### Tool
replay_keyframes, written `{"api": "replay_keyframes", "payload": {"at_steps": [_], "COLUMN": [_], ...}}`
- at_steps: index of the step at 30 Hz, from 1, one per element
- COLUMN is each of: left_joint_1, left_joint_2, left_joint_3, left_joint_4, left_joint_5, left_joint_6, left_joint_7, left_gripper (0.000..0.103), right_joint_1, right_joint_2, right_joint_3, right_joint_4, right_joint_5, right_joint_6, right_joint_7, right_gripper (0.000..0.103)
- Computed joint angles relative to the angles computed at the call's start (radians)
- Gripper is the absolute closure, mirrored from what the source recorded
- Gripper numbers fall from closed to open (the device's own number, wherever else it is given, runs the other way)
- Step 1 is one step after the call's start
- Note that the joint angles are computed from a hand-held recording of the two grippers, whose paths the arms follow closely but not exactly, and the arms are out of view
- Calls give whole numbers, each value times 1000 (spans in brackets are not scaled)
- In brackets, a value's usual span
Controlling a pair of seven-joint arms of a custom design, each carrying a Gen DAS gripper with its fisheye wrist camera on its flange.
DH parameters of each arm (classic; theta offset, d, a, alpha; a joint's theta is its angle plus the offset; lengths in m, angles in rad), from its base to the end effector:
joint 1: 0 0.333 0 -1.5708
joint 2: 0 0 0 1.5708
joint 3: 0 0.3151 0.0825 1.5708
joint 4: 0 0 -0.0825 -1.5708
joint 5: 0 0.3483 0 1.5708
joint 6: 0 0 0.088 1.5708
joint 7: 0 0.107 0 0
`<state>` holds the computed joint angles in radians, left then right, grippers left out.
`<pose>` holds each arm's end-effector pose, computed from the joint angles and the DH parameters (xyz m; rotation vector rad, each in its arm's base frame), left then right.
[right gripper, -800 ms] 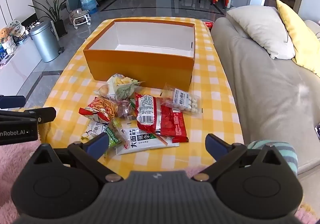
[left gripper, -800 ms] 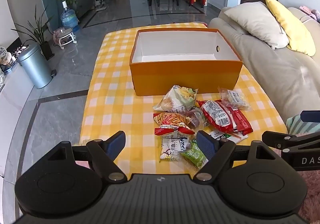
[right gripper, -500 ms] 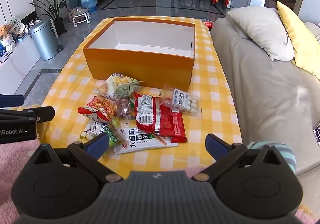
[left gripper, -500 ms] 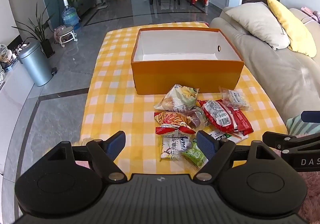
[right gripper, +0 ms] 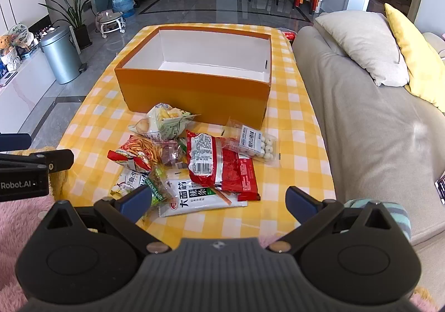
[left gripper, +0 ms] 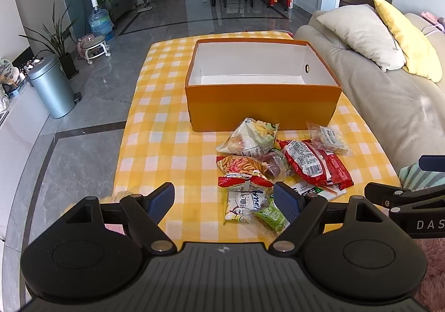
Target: Organize snacks
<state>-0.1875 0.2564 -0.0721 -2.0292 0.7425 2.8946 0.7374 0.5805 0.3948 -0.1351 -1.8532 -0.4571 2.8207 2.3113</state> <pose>0.5704 -0.1901 0.4028 -1.7386 1.8958 -0.6312 0.5718 0.3082 0.3928 -1.9508 1.7223 -0.5523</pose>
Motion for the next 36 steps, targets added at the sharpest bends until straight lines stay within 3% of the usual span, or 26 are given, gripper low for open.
{"api": "replay_keyframes", "payload": {"at_steps": [36], "left_joint_1": [-2], "left_joint_2": [-2], "left_joint_3": [-2], "left_joint_4": [-6], "left_joint_5": [3], "left_joint_6": [-1], "left_joint_7": [-10], "left_gripper": [9], "right_joint_1": [-6], "right_joint_2": [9], "right_joint_3": [9], "right_joint_4": [23], "right_joint_5": [-3], "right_joint_6": [-39], "right_joint_7": [15], "right_gripper": [4]}}
